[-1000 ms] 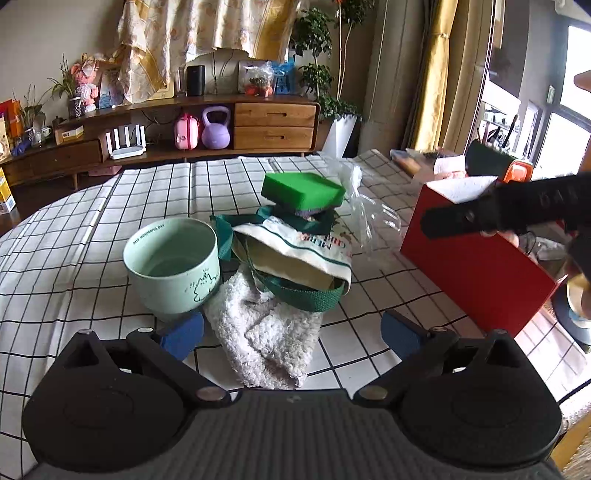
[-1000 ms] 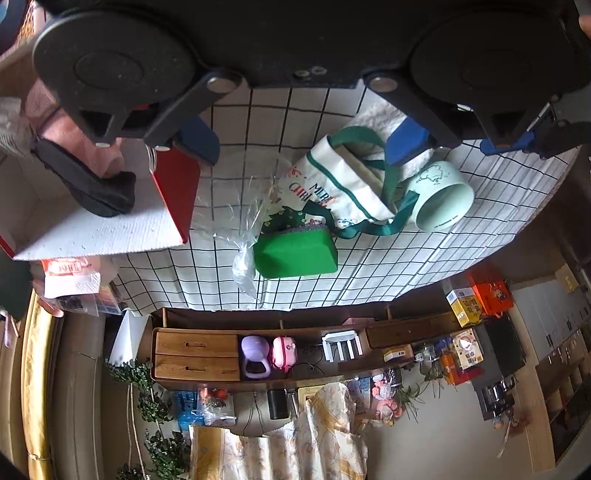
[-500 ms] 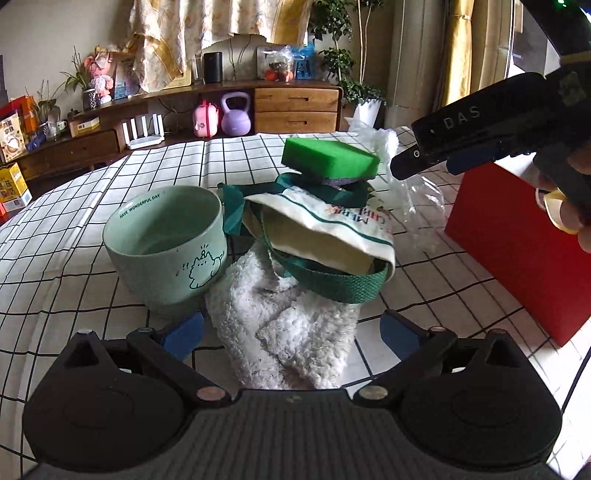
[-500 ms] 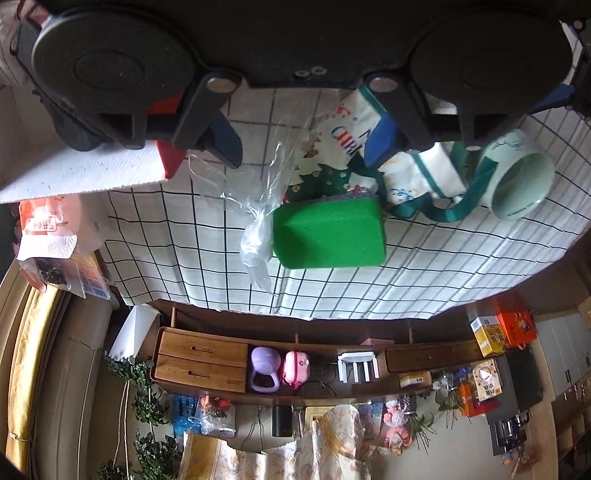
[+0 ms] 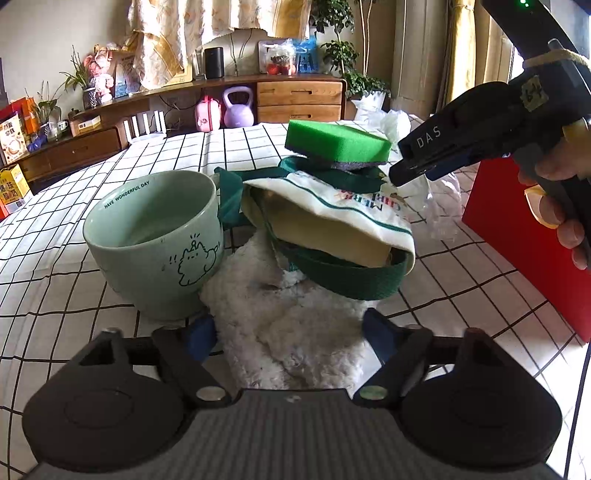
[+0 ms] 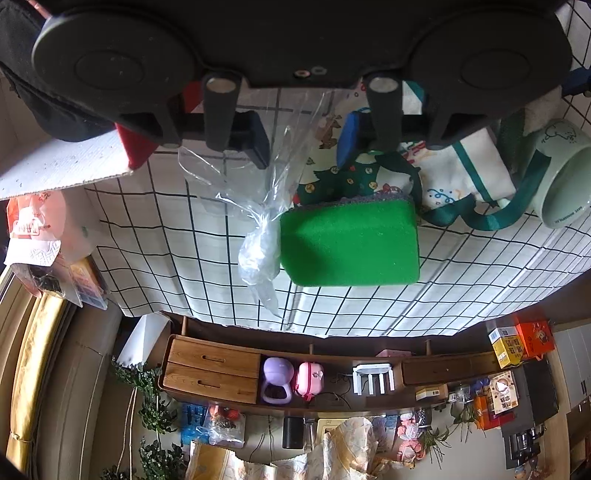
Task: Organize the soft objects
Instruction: 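Close the left gripper on the white towel while the right grasps the clear plastic bag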
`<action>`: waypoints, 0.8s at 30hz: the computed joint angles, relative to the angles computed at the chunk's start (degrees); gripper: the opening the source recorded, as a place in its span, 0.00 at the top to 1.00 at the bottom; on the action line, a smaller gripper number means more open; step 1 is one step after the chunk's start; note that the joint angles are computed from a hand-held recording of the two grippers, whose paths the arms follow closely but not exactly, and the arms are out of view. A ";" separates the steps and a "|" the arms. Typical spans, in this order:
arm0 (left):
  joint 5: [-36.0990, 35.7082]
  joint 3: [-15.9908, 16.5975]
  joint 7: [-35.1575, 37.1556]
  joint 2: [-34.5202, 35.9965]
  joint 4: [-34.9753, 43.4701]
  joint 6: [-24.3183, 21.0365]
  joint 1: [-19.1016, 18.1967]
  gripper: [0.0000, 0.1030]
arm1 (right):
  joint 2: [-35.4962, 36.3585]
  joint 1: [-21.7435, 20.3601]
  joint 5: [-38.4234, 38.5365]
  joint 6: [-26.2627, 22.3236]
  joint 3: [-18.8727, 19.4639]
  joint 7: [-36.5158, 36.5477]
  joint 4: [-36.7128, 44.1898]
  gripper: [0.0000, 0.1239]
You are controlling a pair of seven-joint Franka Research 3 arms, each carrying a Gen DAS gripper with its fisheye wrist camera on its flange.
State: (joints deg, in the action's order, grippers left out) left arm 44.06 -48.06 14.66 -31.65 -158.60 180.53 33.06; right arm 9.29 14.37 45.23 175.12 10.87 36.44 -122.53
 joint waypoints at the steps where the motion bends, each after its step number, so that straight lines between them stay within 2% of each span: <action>1: 0.07 0.03 0.02 -0.07 -0.05 -0.01 -0.05 0.26 | 0.15 -0.03 0.15 0.00 -0.02 0.14 0.11 0.74; 8: -0.47 -0.43 0.81 -1.17 -0.63 0.82 0.22 0.50 | 0.37 -0.80 2.48 1.39 0.97 -1.23 0.04 0.92; 14: -2.54 1.62 2.68 -1.53 -1.83 2.42 -1.31 0.68 | -1.35 -2.69 14.53 0.51 3.13 -10.39 0.09 0.98; 19: -5.45 2.98 5.12 -2.40 -2.91 3.22 -3.19 0.76 | -4.82 -1.09 22.95 -2.29 0.96 -17.26 -1.26 0.99; 24: -7.88 6.55 8.36 -3.54 -3.97 2.85 -7.46 0.80 | -9.50 1.25 28.19 -6.41 -2.88 -19.88 -3.83 0.99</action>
